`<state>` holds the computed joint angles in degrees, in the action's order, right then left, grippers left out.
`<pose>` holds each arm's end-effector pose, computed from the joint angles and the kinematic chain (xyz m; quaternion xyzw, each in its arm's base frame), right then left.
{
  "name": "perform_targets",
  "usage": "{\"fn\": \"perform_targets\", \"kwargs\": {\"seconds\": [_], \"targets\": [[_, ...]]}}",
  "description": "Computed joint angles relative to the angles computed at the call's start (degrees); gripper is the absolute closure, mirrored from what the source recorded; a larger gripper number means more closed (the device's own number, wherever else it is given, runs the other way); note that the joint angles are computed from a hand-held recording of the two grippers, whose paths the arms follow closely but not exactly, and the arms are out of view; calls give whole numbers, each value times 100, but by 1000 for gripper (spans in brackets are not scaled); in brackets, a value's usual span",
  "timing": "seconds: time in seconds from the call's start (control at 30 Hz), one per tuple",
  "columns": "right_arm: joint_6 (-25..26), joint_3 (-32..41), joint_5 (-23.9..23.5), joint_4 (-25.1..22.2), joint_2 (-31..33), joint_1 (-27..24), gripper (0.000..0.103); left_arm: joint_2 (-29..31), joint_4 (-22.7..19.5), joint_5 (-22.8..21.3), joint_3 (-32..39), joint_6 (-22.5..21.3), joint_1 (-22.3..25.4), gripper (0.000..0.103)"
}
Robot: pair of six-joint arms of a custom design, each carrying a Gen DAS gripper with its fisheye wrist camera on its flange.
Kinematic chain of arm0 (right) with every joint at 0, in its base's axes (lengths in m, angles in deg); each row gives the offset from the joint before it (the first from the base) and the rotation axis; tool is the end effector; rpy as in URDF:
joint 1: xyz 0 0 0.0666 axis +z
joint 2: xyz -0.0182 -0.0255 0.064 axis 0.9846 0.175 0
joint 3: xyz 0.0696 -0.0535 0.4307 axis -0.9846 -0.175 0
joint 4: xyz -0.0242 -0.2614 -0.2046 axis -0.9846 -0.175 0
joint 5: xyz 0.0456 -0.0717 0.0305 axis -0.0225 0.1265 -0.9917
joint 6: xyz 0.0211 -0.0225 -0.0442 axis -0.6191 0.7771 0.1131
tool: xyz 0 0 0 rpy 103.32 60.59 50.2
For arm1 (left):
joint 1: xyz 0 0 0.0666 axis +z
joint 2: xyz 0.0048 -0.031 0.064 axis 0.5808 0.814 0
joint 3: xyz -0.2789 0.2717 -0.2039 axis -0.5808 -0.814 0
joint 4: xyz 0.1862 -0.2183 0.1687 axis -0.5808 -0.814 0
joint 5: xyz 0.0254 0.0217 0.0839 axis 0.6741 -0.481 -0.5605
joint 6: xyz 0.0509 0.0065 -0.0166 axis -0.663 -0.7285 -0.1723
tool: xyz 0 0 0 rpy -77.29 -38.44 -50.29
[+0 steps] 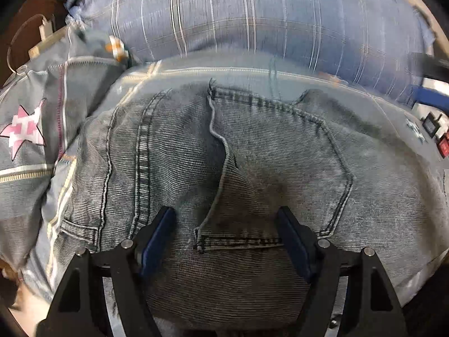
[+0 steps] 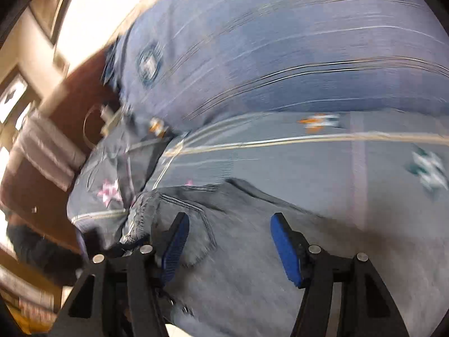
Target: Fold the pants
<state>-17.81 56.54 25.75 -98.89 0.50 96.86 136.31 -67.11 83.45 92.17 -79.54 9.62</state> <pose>0.4508 0.1385 0.5721 0.2051 0.9175 0.1879 0.2842 0.4830 -0.2386 0.3809 0.2734 0.9136 -0.0968 0.2850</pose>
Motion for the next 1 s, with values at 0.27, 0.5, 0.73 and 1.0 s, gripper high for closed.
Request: {"fn": "perform_targets", "kwargs": {"seconds": [0.27,0.5,0.73,1.0], "targets": [[895,1383,-800,-1042,1828,-275,50,-115,302,133,-250,-90,29,25],[1285,2009,-72,-1613,2142,-103,97,-116,333,184,-262,-98,36,24],[1605,2534,756,-2097,2480,-9,97,-123,392,184,-298,-143,29,21],[1087,2109,893,-1496,1945,-79,96,-150,385,161,-314,-99,14,21]]}}
